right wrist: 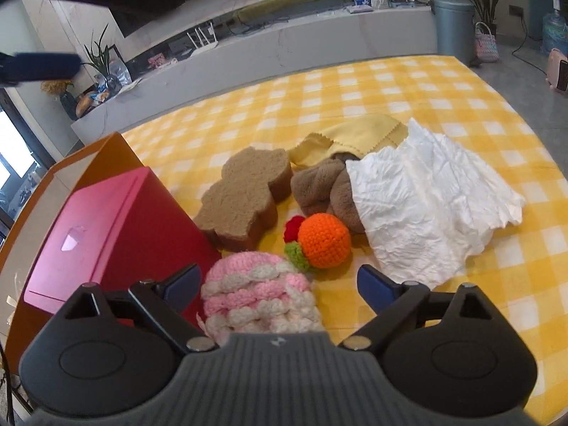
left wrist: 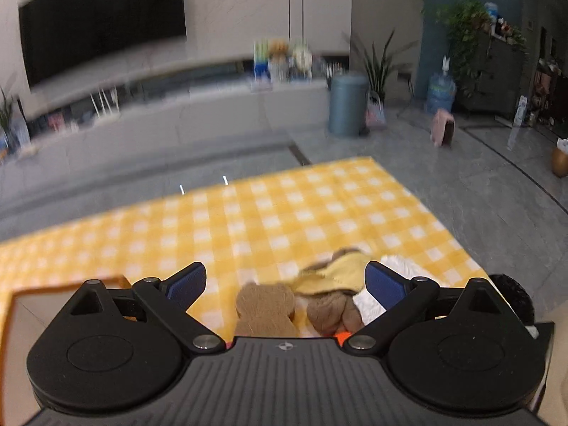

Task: Organize soft objects
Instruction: 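Grasp the brown sponge bear with the left tool while the right tool grasps the pink-and-white knit hat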

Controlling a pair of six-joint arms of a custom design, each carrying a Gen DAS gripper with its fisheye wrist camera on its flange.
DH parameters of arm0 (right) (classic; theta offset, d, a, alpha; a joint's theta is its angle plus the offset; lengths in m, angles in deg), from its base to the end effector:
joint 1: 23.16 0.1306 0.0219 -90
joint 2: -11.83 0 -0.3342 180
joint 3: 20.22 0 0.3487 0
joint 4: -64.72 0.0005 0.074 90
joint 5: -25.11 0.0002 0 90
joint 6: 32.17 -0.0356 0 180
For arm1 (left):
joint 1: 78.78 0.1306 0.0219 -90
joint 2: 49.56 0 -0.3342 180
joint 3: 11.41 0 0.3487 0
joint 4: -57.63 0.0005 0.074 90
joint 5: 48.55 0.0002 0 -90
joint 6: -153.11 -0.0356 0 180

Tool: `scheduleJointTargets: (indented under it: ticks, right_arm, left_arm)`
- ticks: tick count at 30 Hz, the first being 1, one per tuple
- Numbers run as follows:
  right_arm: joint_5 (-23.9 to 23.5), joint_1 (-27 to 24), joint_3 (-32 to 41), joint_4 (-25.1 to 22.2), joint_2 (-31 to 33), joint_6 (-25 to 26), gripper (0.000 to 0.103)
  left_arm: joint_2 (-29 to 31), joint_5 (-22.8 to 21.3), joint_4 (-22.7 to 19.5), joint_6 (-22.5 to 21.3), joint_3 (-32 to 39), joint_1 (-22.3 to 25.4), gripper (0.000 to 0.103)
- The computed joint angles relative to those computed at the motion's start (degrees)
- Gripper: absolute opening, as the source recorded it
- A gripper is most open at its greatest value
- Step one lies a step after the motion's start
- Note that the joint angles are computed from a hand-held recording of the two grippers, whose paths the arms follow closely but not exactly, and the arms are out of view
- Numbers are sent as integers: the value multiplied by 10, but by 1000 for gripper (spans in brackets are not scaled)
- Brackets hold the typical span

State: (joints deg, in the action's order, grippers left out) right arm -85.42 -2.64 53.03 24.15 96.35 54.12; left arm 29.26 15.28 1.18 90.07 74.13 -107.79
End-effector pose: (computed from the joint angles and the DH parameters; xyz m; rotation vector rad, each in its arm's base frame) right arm 0.3687 0.1508 0.3106 -0.5192 2.4448 0.6228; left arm 0.3325 -0.1670 0.4183 -0.1560 2.3211 0.0770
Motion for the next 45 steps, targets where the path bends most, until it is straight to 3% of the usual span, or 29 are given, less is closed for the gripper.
scheduleJointTargets:
  ticks: [5, 8, 11, 14, 18, 21, 23, 24, 25, 38, 41, 45]
  right_arm:
    - [-2, 2, 8, -3, 11, -6, 93]
    - [-15, 1, 10, -6, 13, -3, 93]
    - [-19, 3, 12, -17, 13, 8, 93]
    - [-15, 3, 14, -21, 16, 6, 93]
    - [-9, 1, 16, -22, 19, -2, 93]
    - [10, 0, 15, -22, 16, -2, 93]
    - [8, -5, 16, -21, 18, -5, 93]
    - [6, -7, 16, -21, 19, -7, 93]
    - [7, -7, 17, -21, 19, -8, 93]
    - [37, 29, 33, -83, 37, 78, 92]
    - [40, 36, 32, -91, 35, 104, 92]
    - [79, 68, 31, -103, 36, 156, 92]
  left_arm:
    - [78, 151, -73, 15, 63, 82, 103]
    - [117, 250, -84, 41, 82, 126, 103]
    - [170, 299, -144, 64, 124, 152, 103]
    - [201, 259, -161, 37, 146, 151, 103]
    - [270, 219, -231, -39, 212, 143, 103]
    - [284, 191, -234, -55, 210, 141, 99]
    - [285, 213, -226, -78, 198, 145, 96]
    - [290, 233, -231, -92, 203, 150, 82]
    - [291, 247, -231, -99, 204, 154, 82]
    - [339, 265, -285, -76, 258, 163, 83]
    - [343, 273, -290, -63, 262, 166, 82]
    - [333, 280, -277, -70, 250, 168, 76]
